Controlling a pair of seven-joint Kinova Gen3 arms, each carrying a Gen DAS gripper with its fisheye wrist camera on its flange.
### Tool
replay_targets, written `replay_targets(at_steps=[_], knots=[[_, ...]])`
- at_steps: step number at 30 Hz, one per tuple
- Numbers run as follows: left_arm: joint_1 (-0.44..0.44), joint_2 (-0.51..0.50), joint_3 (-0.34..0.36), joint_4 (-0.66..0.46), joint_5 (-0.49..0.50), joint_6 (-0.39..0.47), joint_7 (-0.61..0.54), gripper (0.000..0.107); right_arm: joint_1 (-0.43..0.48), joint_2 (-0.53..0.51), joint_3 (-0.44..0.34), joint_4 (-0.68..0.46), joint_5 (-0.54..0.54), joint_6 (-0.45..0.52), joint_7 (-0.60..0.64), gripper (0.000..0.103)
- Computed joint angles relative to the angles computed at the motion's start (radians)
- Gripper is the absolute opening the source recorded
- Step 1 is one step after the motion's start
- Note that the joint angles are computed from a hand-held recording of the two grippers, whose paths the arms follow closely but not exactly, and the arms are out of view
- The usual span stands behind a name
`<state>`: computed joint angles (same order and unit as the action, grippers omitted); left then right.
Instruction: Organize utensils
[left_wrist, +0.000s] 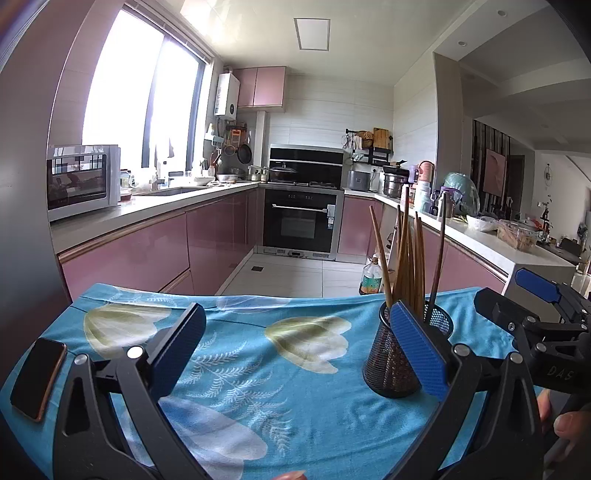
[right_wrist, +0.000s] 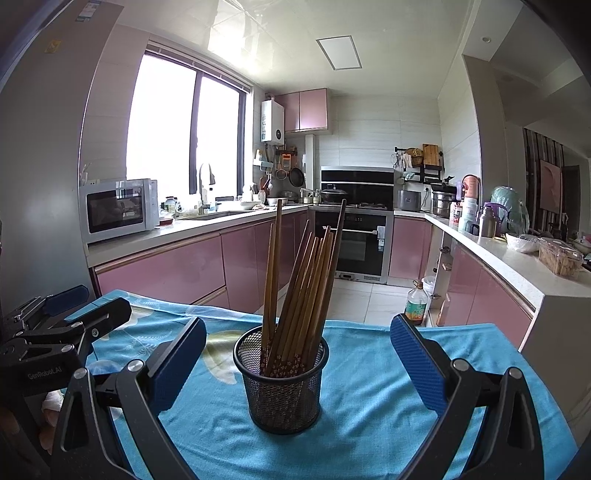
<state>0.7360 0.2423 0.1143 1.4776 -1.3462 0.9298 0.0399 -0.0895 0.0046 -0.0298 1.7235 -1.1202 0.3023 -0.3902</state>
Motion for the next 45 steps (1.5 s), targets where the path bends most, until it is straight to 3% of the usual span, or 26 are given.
replay_targets(at_steps=[45], knots=[[0.004, 0.002, 0.000, -0.006, 0.002, 0.007, -0.004, 0.098, -0.007, -0.005, 0.004, 0.004, -0.008, -0.010, 0.006, 0.097]])
